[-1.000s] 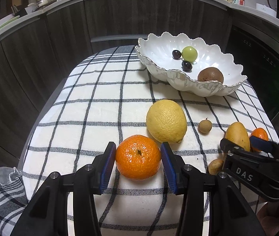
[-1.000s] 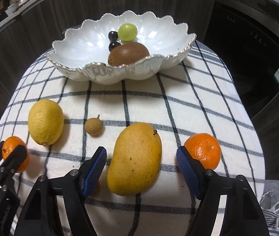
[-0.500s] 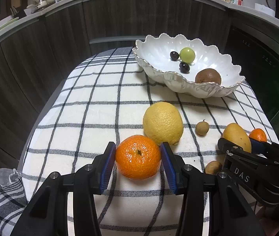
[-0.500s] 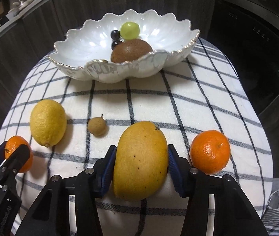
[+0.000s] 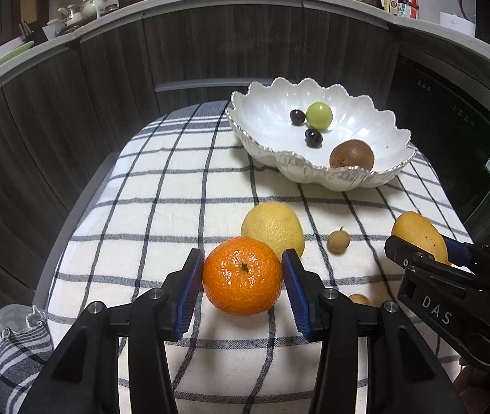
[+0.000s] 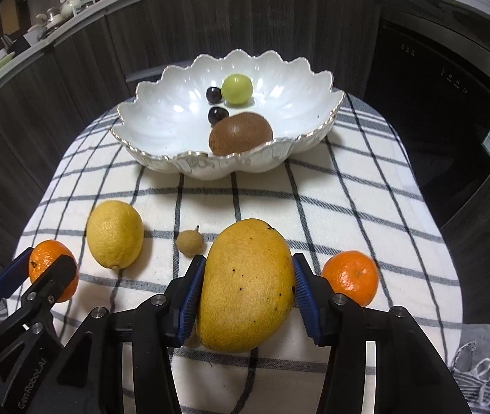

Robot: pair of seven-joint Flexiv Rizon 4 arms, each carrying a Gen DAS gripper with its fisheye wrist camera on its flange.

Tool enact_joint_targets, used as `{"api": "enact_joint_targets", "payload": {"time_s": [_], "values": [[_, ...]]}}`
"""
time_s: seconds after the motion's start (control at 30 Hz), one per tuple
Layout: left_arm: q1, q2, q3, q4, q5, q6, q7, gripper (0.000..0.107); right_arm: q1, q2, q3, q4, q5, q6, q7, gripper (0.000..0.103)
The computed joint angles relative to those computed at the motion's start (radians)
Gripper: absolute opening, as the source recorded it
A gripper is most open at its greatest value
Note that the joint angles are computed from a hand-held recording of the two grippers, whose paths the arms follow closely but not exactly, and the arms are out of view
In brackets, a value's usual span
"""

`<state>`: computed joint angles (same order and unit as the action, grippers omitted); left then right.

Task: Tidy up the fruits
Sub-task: 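Carry the mandarin and mango over the white bowl with both tools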

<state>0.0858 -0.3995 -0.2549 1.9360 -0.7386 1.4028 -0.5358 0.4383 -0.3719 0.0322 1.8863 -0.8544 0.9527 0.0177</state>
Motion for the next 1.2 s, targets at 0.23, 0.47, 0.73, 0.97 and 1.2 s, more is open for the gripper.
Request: {"api": "enact_joint_targets", "payload": {"time_s": [0.23,0.47,0.73,0.97,1.2], "values": [[-0.002,-0.001,-0.011,-0.029,-0.008,0.011,-0.005,0.046,-0.002,0.021,-0.004,-0.001,-0.037,-0.004,0.009,0.05],[-0.008,-0.012,-0.021,-0.071,-0.009,0.004,-0.01,0.046,-0.015,0.038,-0.007,-0.018,-0.084,-0.006,0.011,0.05],[-0.025,-0.048,-0.028,-0.154,0.008,-0.009,-0.03,0.046,-0.039,0.042,-0.017,-0.046,-0.122,0.003,0.006,0.05],[-0.052,-0.108,-0.02,-0.266,0.069,-0.031,-0.086,0.046,-0.064,0.027,-0.038,-0.085,-0.153,0.028,-0.006,0.05],[-0.079,-0.18,-0.001,-0.389,0.143,-0.07,-0.164,0.046,-0.08,-0.005,-0.061,-0.141,-0.16,0.035,-0.041,0.05]]}}
